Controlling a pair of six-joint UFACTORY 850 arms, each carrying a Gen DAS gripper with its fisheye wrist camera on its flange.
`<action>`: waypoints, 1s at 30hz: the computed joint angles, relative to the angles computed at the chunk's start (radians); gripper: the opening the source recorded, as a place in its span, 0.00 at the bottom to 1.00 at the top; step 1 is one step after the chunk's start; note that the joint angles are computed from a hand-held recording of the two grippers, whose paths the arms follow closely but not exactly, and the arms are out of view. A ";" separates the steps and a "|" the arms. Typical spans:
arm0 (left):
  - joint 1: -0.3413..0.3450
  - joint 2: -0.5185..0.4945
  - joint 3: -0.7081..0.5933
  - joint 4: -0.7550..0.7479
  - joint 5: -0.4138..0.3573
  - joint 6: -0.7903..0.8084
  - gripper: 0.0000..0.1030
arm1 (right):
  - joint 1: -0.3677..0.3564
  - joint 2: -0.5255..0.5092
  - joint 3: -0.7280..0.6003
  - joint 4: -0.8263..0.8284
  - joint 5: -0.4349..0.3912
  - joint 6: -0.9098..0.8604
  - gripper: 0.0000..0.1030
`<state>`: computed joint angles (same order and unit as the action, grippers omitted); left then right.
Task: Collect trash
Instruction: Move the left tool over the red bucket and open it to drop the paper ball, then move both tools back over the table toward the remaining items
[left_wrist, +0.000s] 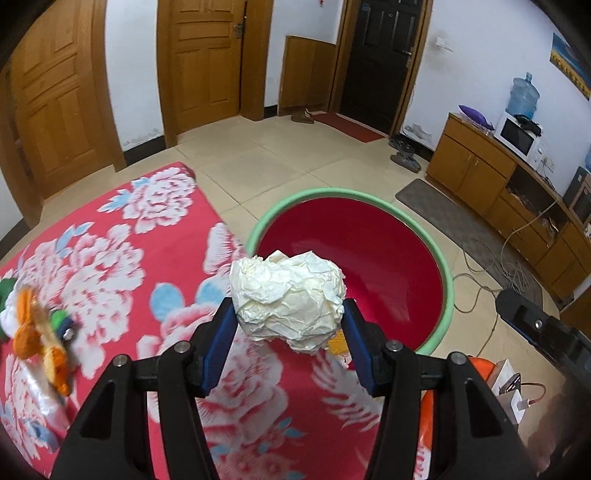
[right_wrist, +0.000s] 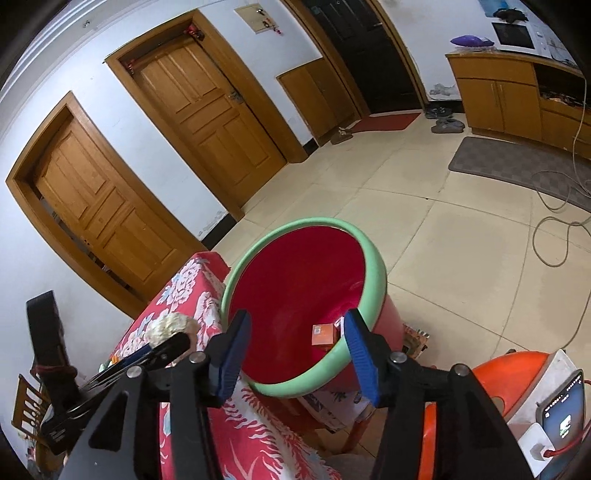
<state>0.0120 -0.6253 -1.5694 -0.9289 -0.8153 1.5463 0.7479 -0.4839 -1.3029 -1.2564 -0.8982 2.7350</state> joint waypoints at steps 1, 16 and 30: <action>-0.006 0.000 0.001 0.001 0.005 0.005 0.59 | -0.001 0.003 0.005 0.002 0.000 0.006 0.54; 0.005 0.029 0.031 -0.044 0.030 0.038 0.72 | 0.009 0.009 0.016 0.012 -0.008 0.019 0.59; 0.117 0.038 0.024 -0.061 0.058 0.012 0.72 | 0.042 -0.017 -0.065 0.005 -0.020 -0.062 0.71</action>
<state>0.1292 -0.5876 -1.5458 -0.9896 -0.7578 1.5578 0.7897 -0.5007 -1.3676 -1.2510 -0.9183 2.6730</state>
